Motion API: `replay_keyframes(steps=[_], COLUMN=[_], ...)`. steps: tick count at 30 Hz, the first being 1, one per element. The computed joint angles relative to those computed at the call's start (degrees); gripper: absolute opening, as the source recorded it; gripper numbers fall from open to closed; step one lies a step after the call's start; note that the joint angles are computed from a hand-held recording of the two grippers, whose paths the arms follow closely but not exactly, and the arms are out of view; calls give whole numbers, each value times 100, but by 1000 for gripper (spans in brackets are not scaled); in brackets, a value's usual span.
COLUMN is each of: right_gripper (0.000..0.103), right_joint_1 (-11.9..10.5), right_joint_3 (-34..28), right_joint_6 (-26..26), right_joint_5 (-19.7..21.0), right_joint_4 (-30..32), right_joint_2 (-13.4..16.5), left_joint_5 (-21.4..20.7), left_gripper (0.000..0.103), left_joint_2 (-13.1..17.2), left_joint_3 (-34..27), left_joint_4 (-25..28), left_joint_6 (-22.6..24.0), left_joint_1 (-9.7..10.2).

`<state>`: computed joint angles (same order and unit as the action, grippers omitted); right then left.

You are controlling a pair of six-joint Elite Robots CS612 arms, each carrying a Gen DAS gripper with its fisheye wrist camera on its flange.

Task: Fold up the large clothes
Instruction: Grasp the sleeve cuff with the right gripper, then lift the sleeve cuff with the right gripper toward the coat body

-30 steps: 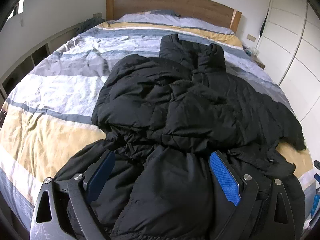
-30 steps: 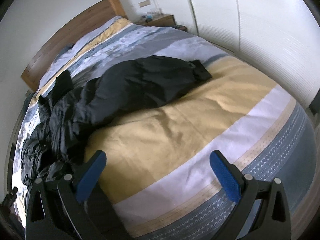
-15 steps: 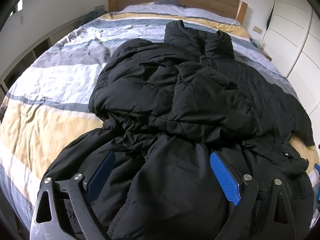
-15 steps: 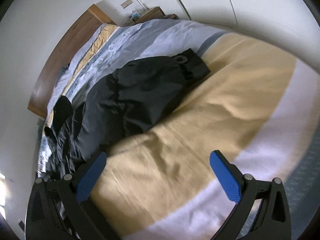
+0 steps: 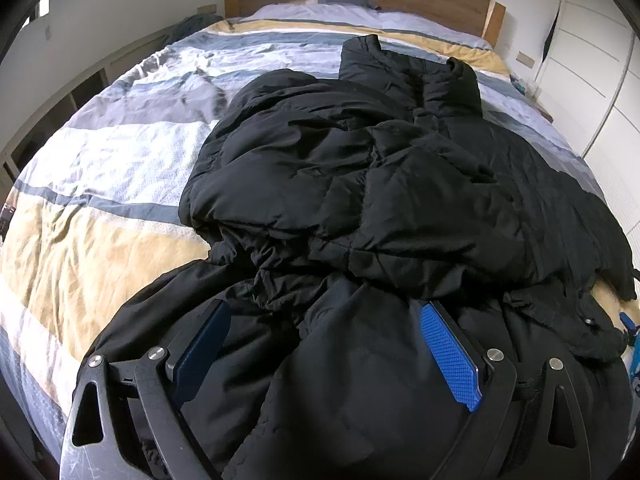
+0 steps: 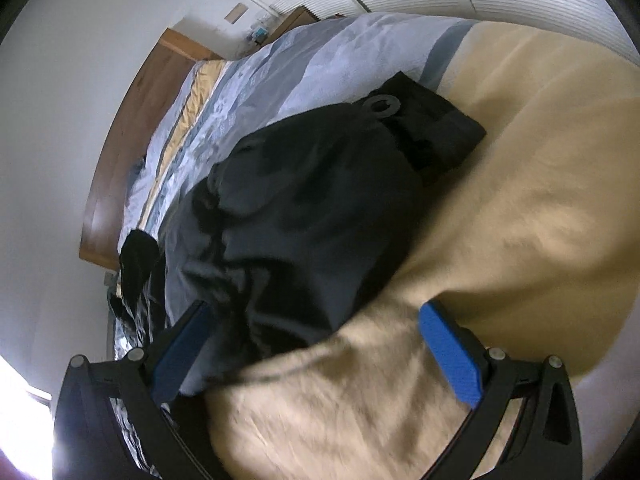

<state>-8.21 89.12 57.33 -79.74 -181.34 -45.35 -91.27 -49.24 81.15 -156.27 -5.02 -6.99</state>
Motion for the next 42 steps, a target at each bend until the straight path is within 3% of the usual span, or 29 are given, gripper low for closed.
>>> replay_keyframes(steps=[13, 18, 19, 22, 25, 29, 32, 42], right_gripper=[103, 100, 93, 57, 48, 22, 12, 7], right_joint_1=[-86, -57, -58, -77, -76, -29, 10, 164], right_joint_3=[-334, -441, -475, -493, -519, -646, -743, -1089], right_joint_6=[630, 620, 641, 846, 992, 723, 465, -364], right_joint_5=[-98, -167, -168, -104, -110, -283, -429, -621], right_joint_4=[-543, -530, -530, -688, -731, -510, -384, -385], right_joint_2=[318, 363, 384, 447, 483, 465, 422, 283], left_joint_5=[-141, -233, -258, -339, -396, -460, -515, -662], left_gripper=[95, 95, 95, 95, 95, 95, 95, 95], left_joint_2=[51, 64, 67, 86, 108, 119, 122, 91], left_joint_3=[-73, -79, -76, -84, -111, -129, -134, -98], left_joint_4=[-63, -152, -168, -195, -193, -208, -238, -325], left_joint_6=[-99, -137, -151, -211, -272, -322, -357, -411], left_joint_1=[46, 84, 96, 140, 184, 240, 270, 323])
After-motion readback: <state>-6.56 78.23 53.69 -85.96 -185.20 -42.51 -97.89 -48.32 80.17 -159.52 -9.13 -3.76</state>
